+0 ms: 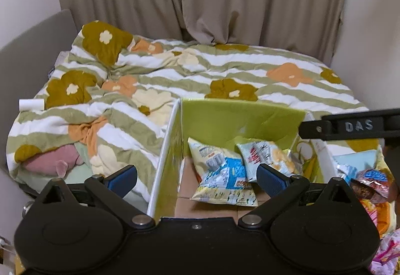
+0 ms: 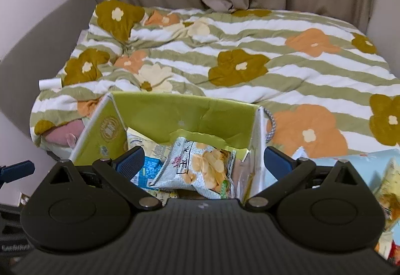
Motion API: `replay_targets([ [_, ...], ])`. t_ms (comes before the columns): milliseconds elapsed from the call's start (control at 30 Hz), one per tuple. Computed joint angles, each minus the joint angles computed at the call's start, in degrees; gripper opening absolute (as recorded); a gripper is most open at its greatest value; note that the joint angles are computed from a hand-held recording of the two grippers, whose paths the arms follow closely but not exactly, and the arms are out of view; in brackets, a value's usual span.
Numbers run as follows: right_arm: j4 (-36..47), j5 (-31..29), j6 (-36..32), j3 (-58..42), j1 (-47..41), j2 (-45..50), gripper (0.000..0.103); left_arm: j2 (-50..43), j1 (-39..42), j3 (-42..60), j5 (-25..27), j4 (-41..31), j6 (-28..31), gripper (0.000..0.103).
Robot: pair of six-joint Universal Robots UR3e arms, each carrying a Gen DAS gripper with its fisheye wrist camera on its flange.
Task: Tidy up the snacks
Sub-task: 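Carry both bags into the cardboard box and open both tools, then grasp the purple bag with the left tool while the right tool grasps the gold bag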
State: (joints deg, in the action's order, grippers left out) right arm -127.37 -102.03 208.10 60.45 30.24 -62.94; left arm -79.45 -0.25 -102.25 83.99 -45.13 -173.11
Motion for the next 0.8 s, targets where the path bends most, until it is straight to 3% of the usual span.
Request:
replay_targets([
  [200,2.3,-6.8,3.0,5.8,3.1,-8.3,0.103,3.2,0.3,1.7,-4.2,-4.0,2.4,0.103],
  [433,1.8,-11.0,6.2,22.2,3.6,-25.4,0.103,8.1,-5.1,0.4,-5.1,-5.8,0.7,0.103],
  [633,4.0,-11.1,3.9,39.6,-0.3,-46.5,0.103,9.1,-18.1,-0.4,0.9,-4.6,-6.2,0.103],
  [800,12.6,-3.8,-2.9,50.4,-11.7,-67.6,0.103,5.9,-31.3,-0.2,6.9,-3.0,-16.5,0.103],
])
